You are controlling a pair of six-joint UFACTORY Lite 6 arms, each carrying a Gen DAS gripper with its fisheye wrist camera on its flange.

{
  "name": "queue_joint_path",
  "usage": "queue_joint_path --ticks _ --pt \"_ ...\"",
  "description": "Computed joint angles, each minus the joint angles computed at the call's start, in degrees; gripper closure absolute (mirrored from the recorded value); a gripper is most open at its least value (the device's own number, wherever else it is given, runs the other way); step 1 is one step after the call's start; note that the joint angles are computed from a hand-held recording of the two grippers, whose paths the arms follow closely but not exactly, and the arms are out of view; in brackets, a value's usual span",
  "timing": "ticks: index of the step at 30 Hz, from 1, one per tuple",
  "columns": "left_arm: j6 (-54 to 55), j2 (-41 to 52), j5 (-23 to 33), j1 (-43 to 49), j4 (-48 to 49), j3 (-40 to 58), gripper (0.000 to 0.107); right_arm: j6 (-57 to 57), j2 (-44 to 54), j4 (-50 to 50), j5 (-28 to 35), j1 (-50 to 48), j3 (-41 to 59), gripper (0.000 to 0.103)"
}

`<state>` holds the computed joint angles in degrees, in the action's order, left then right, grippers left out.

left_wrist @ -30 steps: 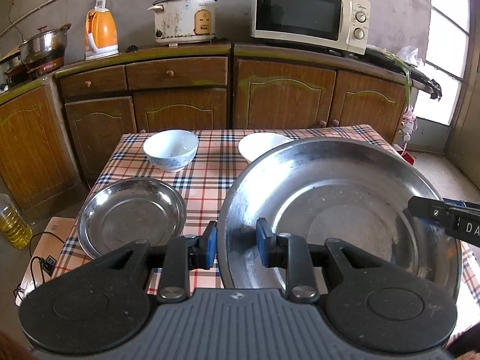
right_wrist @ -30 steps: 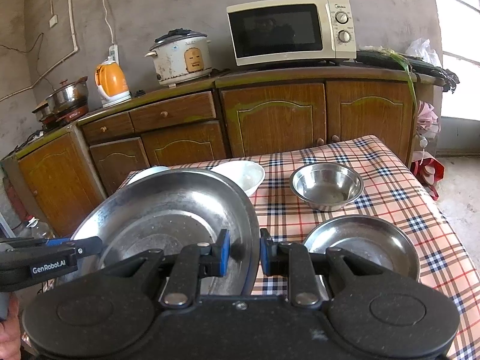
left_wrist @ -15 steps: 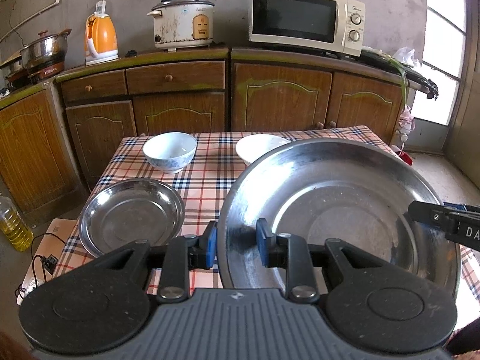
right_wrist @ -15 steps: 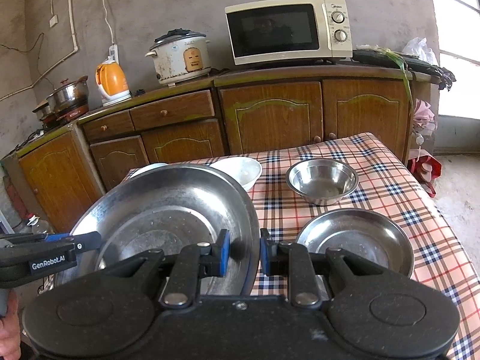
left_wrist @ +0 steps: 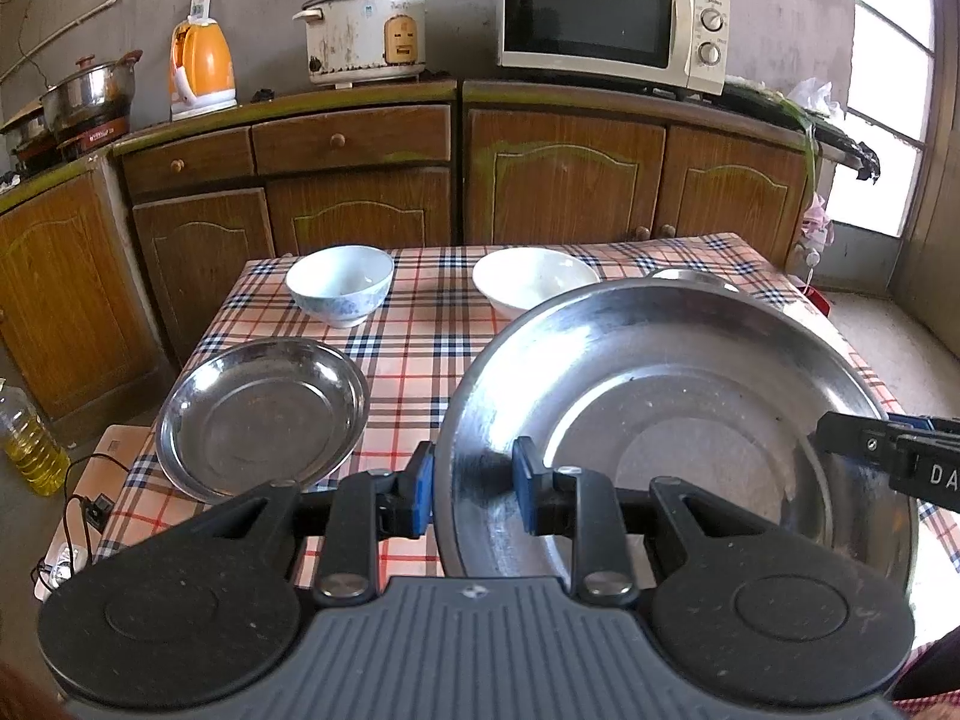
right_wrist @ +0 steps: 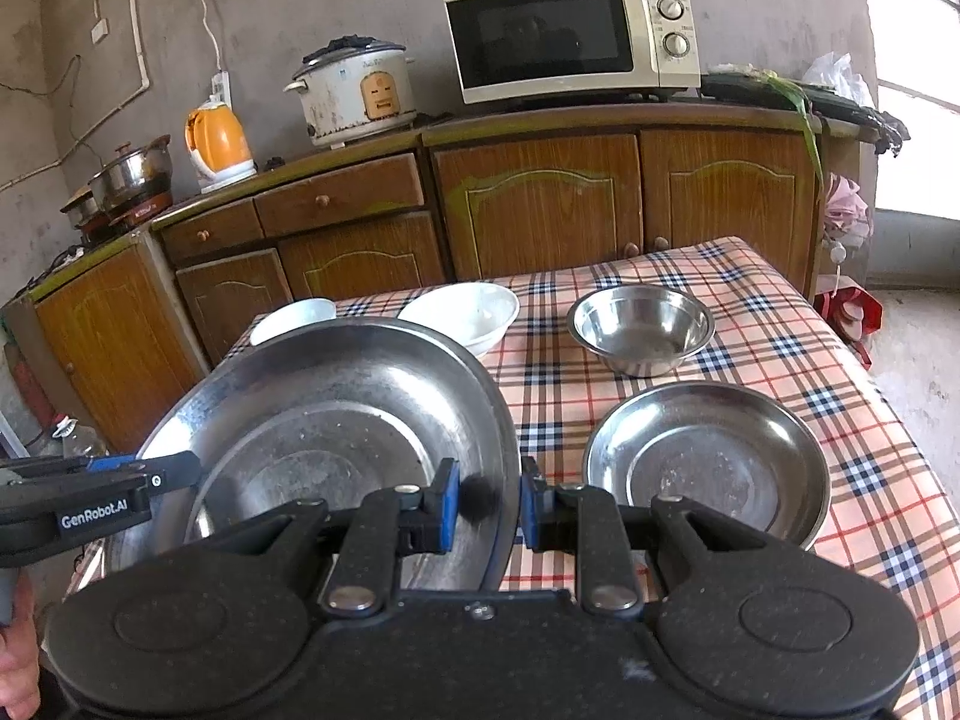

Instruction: Organize plates and bowls

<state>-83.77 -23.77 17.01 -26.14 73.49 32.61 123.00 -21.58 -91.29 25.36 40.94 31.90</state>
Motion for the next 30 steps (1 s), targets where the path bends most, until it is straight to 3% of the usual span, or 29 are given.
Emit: queue_joint_path --ticks 30 --pt "-9.1 3.5 -1.7 1.0 7.6 -2.2 0.08 6.6 4.2 -5.9 -3.2 -1.8 -1.3 0.076"
